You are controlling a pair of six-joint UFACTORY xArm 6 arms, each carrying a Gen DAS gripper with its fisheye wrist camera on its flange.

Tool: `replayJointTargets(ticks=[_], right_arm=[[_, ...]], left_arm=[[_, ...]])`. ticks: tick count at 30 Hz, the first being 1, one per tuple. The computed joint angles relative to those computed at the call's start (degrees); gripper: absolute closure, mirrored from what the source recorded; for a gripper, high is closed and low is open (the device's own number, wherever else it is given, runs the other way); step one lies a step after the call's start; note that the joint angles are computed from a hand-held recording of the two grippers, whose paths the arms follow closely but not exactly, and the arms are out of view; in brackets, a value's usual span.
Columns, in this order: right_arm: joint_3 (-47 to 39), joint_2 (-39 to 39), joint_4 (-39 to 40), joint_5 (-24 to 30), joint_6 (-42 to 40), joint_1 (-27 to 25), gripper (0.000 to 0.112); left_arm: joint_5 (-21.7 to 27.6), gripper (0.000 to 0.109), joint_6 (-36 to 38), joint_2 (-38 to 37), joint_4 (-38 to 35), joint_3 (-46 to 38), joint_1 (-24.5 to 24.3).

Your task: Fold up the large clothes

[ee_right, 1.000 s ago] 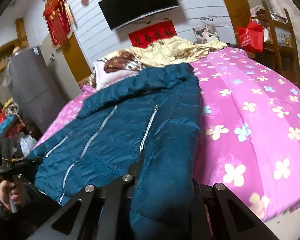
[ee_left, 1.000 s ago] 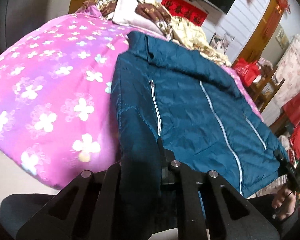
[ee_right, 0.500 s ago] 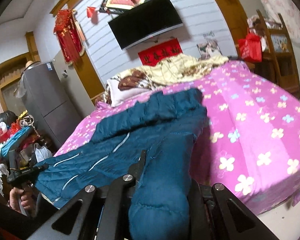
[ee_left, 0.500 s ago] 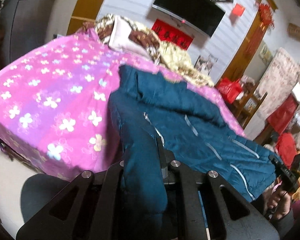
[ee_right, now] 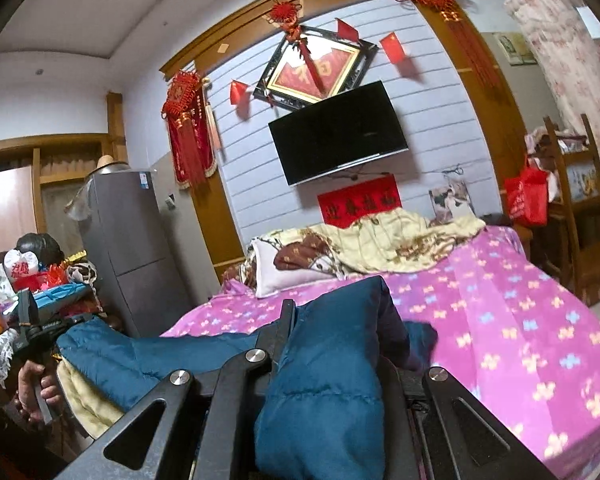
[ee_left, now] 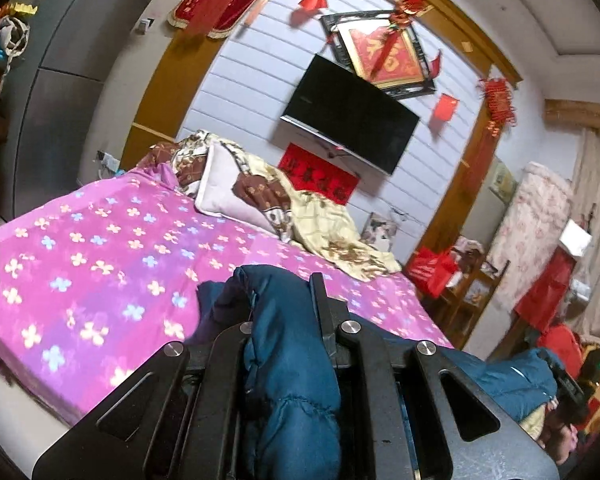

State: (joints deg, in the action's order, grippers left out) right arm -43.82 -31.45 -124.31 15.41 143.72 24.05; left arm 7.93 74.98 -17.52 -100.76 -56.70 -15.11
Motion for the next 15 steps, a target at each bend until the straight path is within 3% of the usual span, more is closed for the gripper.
replayJointTargets(ticks=[3,5,10,12,15], right_arm=[[-6.37,6.73,-5.44,-2.27,6.11,-2.71,0.102],[-11.40,11.81,-11.99,-4.28,14.86,-4.79,0.102],[-30.61,30.40,-23.66,-9.37,31.14,-10.52,0.102],[-40.73,39.66,-18.63,-12.51,26.98,-13.47,0.102],[-51.99,51.33,-0.87,-16.14,10.01,-17.48,0.102]], left_arm=[[-0.45,0.100,-15.86,8.80,14.94,-7.24,0.05],[-1.21,0.100,-27.43,16.03,26.93,-13.53,-0.10],[-4.54,0.100,-53.12,37.69,56.91,-33.24,0.02],[-2.74,0.100,-63.77,45.05,68.90,-40.95,1.33],[2.50,0.100,-78.06,57.07,86.89,-55.34,3.06]])
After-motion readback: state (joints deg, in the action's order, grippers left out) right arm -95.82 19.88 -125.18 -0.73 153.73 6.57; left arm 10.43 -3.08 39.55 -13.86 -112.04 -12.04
